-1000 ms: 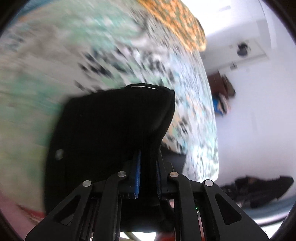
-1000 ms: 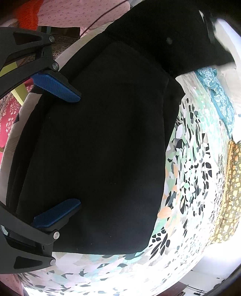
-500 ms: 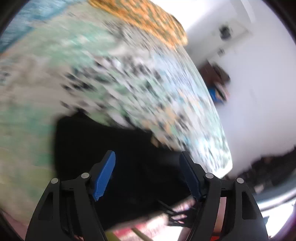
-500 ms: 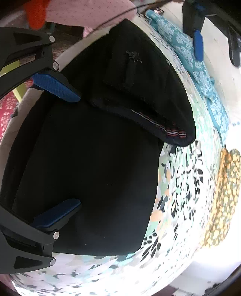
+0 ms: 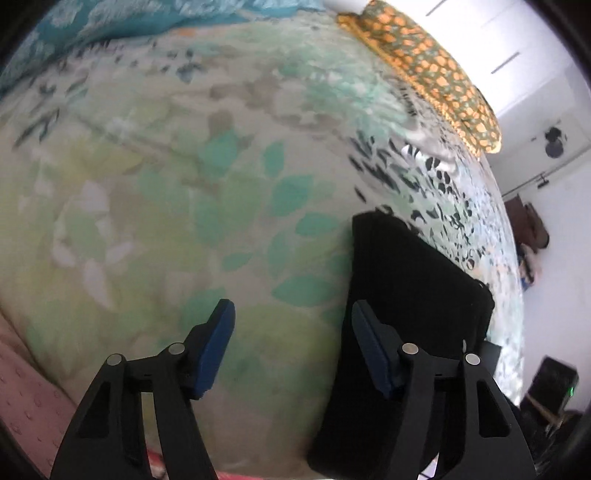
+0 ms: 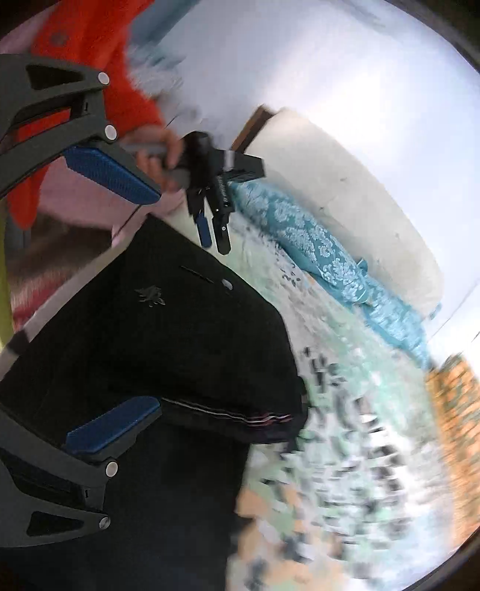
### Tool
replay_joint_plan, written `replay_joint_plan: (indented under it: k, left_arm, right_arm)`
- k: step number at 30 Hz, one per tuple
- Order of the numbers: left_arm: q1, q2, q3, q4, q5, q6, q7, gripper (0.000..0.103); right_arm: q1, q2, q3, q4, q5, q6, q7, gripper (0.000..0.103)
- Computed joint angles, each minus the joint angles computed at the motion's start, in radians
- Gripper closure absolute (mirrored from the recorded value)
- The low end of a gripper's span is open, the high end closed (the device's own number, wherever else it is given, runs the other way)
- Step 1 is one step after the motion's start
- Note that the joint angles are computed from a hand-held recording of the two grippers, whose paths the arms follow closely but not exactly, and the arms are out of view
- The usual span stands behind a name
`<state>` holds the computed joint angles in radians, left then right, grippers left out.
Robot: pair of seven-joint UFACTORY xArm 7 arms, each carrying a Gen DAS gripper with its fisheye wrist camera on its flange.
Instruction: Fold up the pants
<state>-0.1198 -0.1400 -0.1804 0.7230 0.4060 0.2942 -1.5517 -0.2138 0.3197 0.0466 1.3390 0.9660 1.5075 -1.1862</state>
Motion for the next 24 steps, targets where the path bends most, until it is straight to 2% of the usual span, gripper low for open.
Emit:
replay_joint_plan:
  k: [3, 4, 7, 11, 17, 19, 22, 24]
  left_arm:
    - [-0.005, 0.004, -0.001, 0.016, 0.016, 0.045, 0.007, 0.034]
    - [-0.008, 0.007, 0.002, 0.011, 0.007, 0.034, 0.007, 0.034]
    - [-0.01, 0.012, 0.011, 0.002, -0.019, 0.009, 0.003, 0.034]
    - [-0.012, 0.011, 0.012, -0.006, -0.02, 0.007, 0.005, 0.034]
    - [-0.022, 0.018, 0.015, -0.002, -0.052, 0.017, 0.032, 0.034]
    - [-0.024, 0.017, 0.014, 0.0, -0.052, 0.026, 0.035, 0.034]
    - [-0.029, 0.016, 0.017, -0.003, -0.07, 0.027, 0.044, 0.034]
    - [-0.031, 0.019, 0.019, -0.006, -0.084, 0.024, 0.049, 0.034]
  right_arm:
    - [0.006, 0.135, -0.015, 0.13, -0.004, 0.073, 0.215, 0.014]
    - [-0.023, 0.154, 0.01, 0.146, -0.006, 0.096, 0.244, 0.018]
    - [-0.053, 0.19, 0.033, 0.193, -0.01, 0.164, 0.283, 0.019]
    - [-0.054, 0.196, 0.047, 0.239, -0.068, 0.223, 0.284, 0.021]
    - [0.008, 0.193, 0.043, 0.263, -0.241, 0.206, 0.267, 0.024]
    - [0.008, 0.201, 0.047, 0.273, -0.252, 0.223, 0.26, 0.024]
    - [-0.017, 0.243, 0.059, 0.321, -0.214, 0.314, 0.287, 0.026]
    - [-0.013, 0.243, 0.058, 0.318, -0.211, 0.305, 0.293, 0.027]
